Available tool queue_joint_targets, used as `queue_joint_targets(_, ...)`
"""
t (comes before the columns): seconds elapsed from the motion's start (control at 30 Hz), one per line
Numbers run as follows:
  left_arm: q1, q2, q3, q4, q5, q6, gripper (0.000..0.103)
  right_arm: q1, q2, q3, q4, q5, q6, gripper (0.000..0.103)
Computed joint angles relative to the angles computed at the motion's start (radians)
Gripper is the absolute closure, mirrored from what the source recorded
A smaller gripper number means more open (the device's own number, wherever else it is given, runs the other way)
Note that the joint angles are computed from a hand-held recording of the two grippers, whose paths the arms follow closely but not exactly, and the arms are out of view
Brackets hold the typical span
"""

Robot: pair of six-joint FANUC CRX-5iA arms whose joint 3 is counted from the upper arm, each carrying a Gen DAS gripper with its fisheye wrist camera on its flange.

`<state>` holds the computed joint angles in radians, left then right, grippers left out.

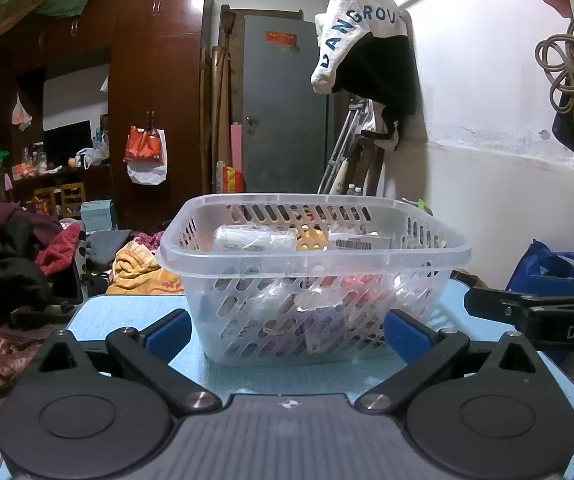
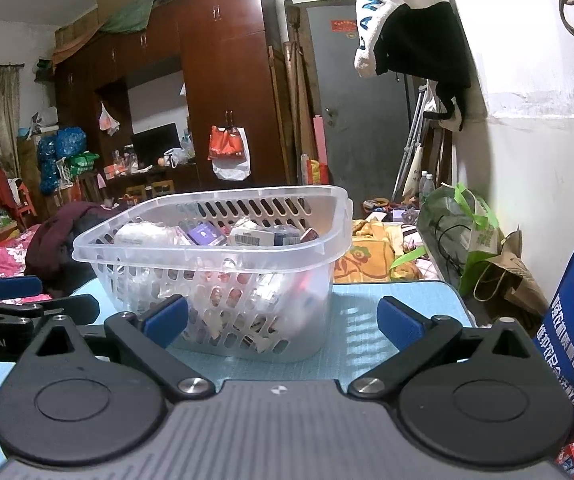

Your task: Organize objects

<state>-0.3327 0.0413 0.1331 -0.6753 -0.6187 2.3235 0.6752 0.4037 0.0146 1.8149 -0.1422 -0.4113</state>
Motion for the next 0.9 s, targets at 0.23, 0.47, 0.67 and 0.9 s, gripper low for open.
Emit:
queue_joint_targets(0.23, -0.001, 0.012, 0.026, 0.002, -0.012, -0.025, 0.0, 0.006, 0.004, 0.011, -0.02, -0.009, 0.034, 0.0)
queue_joint_targets(0.47, 0.0, 0.016, 0.047, -0.003, -0.02, -0.044, 0.0, 0.008, 0.008, 0.02, -0.063, -0.01, 0.077, 0.0)
queue_joint_targets(0.67, 0.002, 0.028, 0.063, 0.008, -0.028, -0.065, 0.0, 0.012, 0.012, 0.024, -0.081, -0.009, 0.108, 0.0)
queue_joint_targets(0.9, -0.001, 0.033, 0.073, 0.012, -0.029, -0.076, 0.0, 0.014, 0.012, 0.026, -0.092, -0.01, 0.126, 0.0)
